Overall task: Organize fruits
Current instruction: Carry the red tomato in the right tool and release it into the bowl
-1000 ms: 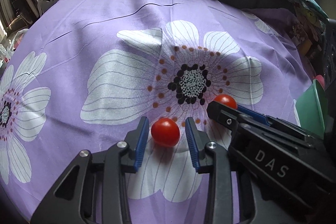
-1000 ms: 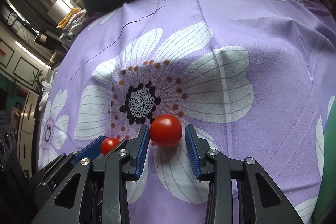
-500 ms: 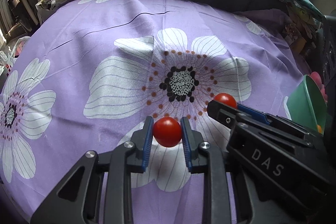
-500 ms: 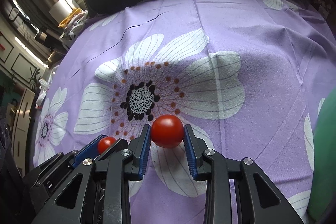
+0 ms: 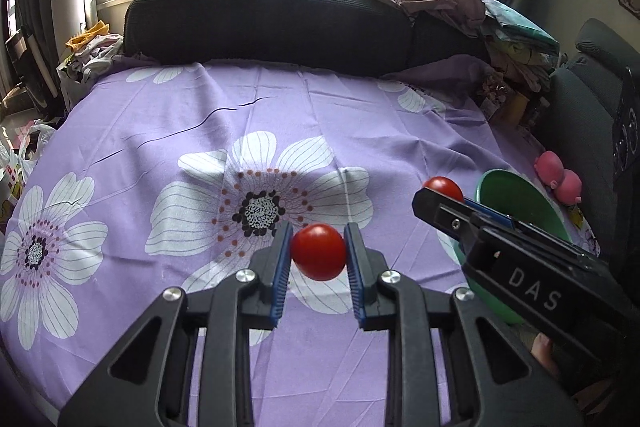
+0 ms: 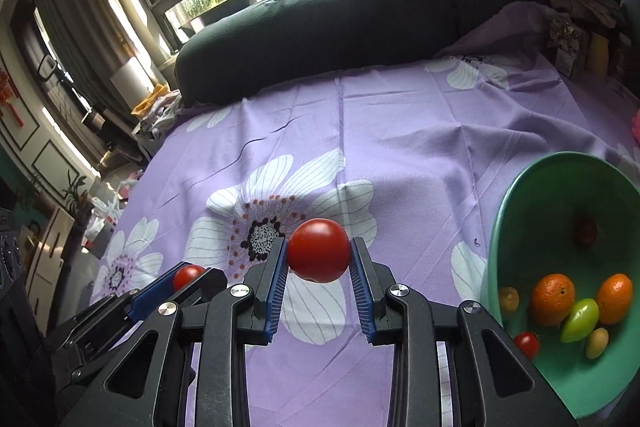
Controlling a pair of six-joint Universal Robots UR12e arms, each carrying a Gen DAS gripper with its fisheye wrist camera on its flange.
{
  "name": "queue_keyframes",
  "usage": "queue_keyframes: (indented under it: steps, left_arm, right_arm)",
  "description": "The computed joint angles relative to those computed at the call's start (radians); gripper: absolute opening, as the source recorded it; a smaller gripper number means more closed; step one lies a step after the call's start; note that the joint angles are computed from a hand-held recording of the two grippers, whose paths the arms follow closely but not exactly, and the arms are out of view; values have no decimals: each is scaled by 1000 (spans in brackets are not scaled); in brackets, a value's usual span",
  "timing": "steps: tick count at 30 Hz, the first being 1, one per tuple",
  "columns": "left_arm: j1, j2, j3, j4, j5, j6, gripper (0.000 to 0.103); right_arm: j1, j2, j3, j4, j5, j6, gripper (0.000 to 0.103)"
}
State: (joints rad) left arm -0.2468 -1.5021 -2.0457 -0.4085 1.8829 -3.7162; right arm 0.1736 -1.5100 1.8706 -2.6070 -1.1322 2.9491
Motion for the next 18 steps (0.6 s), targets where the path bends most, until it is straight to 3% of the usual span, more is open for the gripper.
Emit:
queue_keyframes:
  steps: [10, 18]
  left_arm:
    - [-86, -68, 84, 70, 12, 54, 26]
    - [-123, -131, 151, 81, -27, 82, 26]
  right_arm:
    - [-108, -57, 41, -139, 28, 84, 33]
    - [-176, -78, 55, -160, 23, 119, 33]
